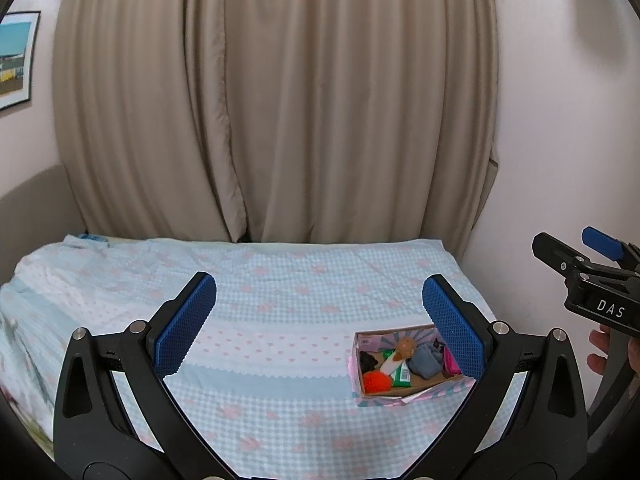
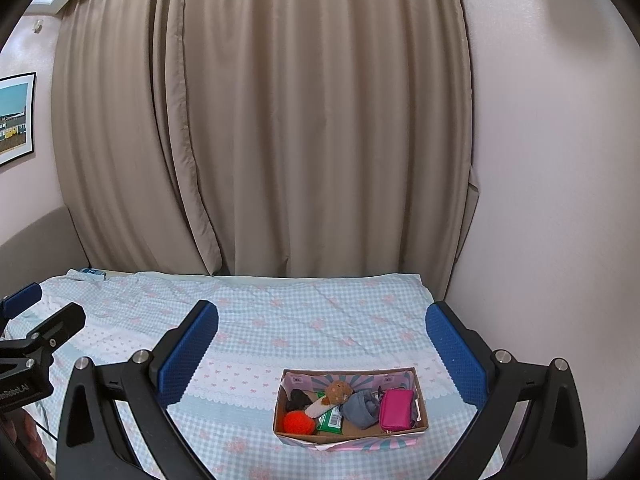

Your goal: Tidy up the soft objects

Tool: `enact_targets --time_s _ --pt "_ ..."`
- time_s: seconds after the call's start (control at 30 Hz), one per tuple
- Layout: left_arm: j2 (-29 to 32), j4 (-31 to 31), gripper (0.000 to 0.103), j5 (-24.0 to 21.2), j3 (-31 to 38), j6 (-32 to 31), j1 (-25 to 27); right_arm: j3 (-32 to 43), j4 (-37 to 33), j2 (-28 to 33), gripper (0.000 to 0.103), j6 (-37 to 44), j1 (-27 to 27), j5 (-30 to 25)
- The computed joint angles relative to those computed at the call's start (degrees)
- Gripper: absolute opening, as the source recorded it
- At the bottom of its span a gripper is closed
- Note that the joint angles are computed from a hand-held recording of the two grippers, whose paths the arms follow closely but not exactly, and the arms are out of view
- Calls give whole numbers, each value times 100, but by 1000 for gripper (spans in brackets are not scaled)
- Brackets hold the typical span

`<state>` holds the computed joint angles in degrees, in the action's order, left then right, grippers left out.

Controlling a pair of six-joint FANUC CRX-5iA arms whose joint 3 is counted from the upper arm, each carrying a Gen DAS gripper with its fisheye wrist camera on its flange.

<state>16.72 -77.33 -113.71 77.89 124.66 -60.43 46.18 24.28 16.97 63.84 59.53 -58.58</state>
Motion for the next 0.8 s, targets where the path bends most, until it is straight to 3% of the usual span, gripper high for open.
enact_targets --time_s 0.8 --pt "27 -101 103 -14 42 -62 17 83 0 99 103 61 4 86"
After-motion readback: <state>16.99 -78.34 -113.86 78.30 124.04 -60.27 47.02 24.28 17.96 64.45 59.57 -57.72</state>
